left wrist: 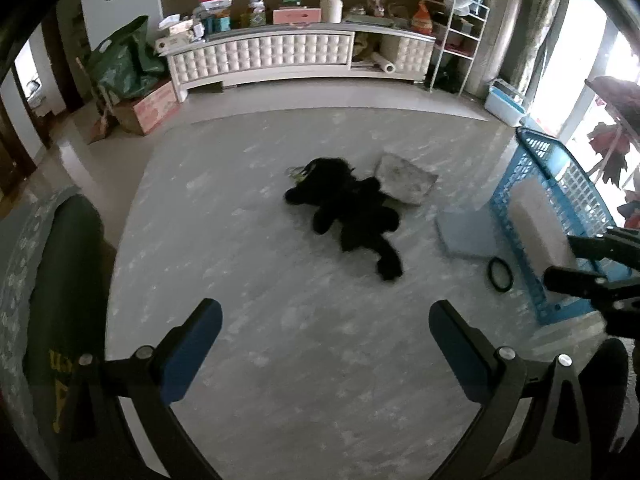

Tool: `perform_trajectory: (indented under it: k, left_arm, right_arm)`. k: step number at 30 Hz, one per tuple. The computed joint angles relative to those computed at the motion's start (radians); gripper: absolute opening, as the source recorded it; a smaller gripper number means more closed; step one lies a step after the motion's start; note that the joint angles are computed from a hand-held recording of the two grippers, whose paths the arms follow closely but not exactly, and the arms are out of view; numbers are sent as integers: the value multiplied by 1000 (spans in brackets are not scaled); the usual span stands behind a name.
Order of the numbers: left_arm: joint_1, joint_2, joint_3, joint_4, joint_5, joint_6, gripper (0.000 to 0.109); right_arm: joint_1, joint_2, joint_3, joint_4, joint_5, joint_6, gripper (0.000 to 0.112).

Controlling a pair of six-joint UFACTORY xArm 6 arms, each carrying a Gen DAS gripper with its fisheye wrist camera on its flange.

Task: Organize soft objects
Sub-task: 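Carry the foam pad into the basket with the right gripper while the left gripper grasps the black plush toy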

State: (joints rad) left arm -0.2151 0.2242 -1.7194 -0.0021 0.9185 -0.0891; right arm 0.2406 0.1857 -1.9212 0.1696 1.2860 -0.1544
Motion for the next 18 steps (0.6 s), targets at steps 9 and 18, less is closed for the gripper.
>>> perform_trajectory:
  k: [9, 18]
  left_arm:
    - [-31, 129, -183, -24, 57, -7, 103]
    - [-32, 310, -420, -104, 162, -55, 103]
  right_arm:
    - [-88, -64, 5, 31, -23, -34, 48]
    - [-163, -102, 49, 14, -59, -58, 48]
